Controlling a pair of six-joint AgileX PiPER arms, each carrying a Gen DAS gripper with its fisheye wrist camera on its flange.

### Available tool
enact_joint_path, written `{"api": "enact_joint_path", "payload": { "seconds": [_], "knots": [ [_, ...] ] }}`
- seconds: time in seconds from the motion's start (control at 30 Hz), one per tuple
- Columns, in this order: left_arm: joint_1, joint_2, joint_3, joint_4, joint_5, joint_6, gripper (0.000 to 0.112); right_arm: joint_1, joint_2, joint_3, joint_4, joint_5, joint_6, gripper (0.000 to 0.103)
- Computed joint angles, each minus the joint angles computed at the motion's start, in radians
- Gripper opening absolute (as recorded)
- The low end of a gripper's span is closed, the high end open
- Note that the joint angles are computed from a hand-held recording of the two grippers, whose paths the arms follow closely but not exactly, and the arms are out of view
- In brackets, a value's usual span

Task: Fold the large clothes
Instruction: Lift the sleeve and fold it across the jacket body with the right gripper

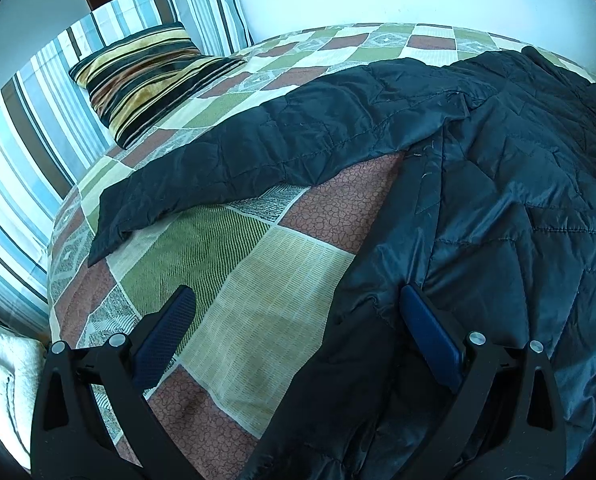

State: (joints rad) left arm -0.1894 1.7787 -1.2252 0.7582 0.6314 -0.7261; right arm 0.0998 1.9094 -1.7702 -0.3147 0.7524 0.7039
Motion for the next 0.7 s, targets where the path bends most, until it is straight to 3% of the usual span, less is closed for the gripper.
{"api": "enact_joint_path", "payload": {
  "seconds": [0.27, 0.43, 0.5, 0.6, 0.67, 0.7],
  "knots": [
    [0.016, -0.003, 0.004, -0.043, -0.018, 0.035, 0.101, 0.164, 0.191, -0.225, 0.041, 0.076, -0.054, 0.007],
    [0.018, -0.002, 0.002, -0.053, -0.021, 0.041, 0.101, 0.195, 0.324, -0.396, 0.101, 0.185, -0.123, 0.007],
    [0.020, -0.001, 0.001, -0.057, -0.020, 0.045, 0.101, 0.202, 0.403, -0.506, 0.130, 0.270, -0.165, 0.008],
    [0.019, -0.002, 0.003, -0.057, -0.021, 0.044, 0.101, 0.205, 0.441, -0.555, 0.160, 0.303, -0.201, 0.018],
    [0.018, -0.001, 0.003, -0.053, -0.021, 0.041, 0.101, 0.194, 0.381, -0.466, 0.221, 0.247, -0.234, 0.040],
    [0.019, -0.001, 0.004, -0.054, -0.022, 0.043, 0.101, 0.187, 0.324, -0.384, 0.257, 0.194, -0.245, 0.044]
  ]
}}
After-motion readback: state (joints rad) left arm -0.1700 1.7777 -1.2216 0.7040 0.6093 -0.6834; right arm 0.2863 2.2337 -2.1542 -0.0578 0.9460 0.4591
